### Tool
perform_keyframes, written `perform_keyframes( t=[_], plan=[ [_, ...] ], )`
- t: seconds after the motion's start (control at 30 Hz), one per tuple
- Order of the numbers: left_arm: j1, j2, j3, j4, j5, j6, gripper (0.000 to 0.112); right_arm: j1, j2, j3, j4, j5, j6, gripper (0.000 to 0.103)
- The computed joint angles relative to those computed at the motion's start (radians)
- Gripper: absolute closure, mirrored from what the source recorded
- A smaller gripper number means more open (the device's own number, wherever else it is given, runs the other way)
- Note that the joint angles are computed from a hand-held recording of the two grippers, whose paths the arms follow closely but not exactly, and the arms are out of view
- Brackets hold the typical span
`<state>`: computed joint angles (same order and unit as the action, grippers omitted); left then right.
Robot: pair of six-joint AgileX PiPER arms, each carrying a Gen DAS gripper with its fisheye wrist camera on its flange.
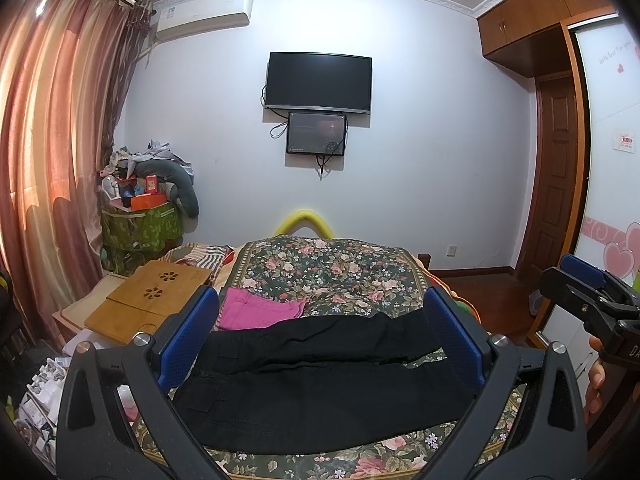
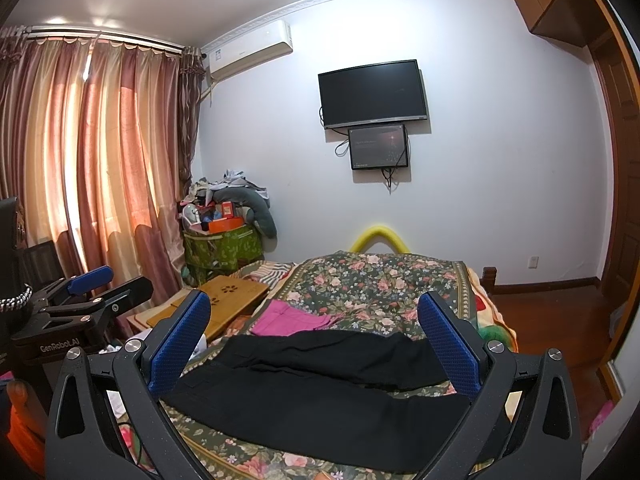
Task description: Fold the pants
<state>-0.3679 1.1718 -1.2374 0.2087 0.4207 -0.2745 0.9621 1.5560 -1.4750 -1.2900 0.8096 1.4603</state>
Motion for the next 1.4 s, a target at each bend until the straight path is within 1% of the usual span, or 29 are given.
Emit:
perform_keyframes(
  t=[0.2, 0.23, 0.3, 0.47, 0.53, 0.63, 0.7, 0.9, 1.0, 1.03, 1.1, 1.13, 1.2, 1.3, 1.4],
  plan=[
    [0.004, 0.005, 0.003, -0.008, -0.003, 0.006, 0.009, -0.003, 0.005, -0.008, 0.01, -0.001, -0.008, 0.0],
    [0.017, 0.003, 0.003, -0.04, -0.003, 0.038, 0.009, -0.005, 0.008, -0.011, 0.013, -0.001, -0.011, 0.0],
    [0.024, 0.009, 0.002, -0.055, -0.004, 0.053, 0.009, -0.008, 0.014, -0.02, 0.022, -0.002, -0.02, 0.0],
    [0.035, 0.037, -0.015, -0.064, -0.008, 0.062, 0.009, -0.026, 0.037, -0.05, 0.061, -0.01, -0.061, 0.0],
    [0.049, 0.056, -0.026, -0.09, -0.011, 0.088, 0.009, -0.038, 0.046, -0.062, 0.082, -0.019, -0.083, 0.0],
    [0.079, 0.096, -0.05, -0.171, -0.016, 0.163, 0.009, -0.071, 0.069, -0.091, 0.138, -0.047, -0.145, 0.0],
    [0.104, 0.137, -0.081, -0.252, -0.015, 0.245, 0.009, -0.094, 0.084, -0.106, 0.174, -0.064, -0.182, 0.0],
    [0.164, 0.287, -0.206, -0.336, 0.008, 0.347, 0.009, -0.197, 0.164, -0.188, 0.298, -0.107, -0.326, 0.0],
    [0.203, 0.4, -0.328, -0.359, 0.048, 0.363, 0.009, -0.256, 0.223, -0.244, 0.371, -0.133, -0.427, 0.0],
    [0.222, 0.459, -0.399, -0.381, 0.08, 0.384, 0.009, -0.286, 0.252, -0.278, 0.427, -0.141, -0.484, 0.0],
    [0.238, 0.551, -0.514, -0.36, 0.126, 0.366, 0.009, -0.337, 0.304, -0.339, 0.526, -0.15, -0.578, 0.0],
    [0.248, 0.606, -0.578, -0.347, 0.144, 0.359, 0.009, -0.352, 0.32, -0.358, 0.552, -0.148, -0.605, 0.0],
    [0.263, 0.72, -0.717, -0.312, 0.187, 0.348, 0.009, -0.389, 0.371, -0.418, 0.617, -0.138, -0.677, 0.0],
    [0.282, 0.877, -0.932, -0.291, 0.287, 0.372, 0.009, -0.446, 0.446, -0.513, 0.744, -0.114, -0.797, 0.0],
    [0.307, 1.08, -1.219, -0.294, 0.387, 0.408, 0.009, -0.498, 0.538, -0.641, 0.897, -0.068, -0.943, 0.0]
  ],
)
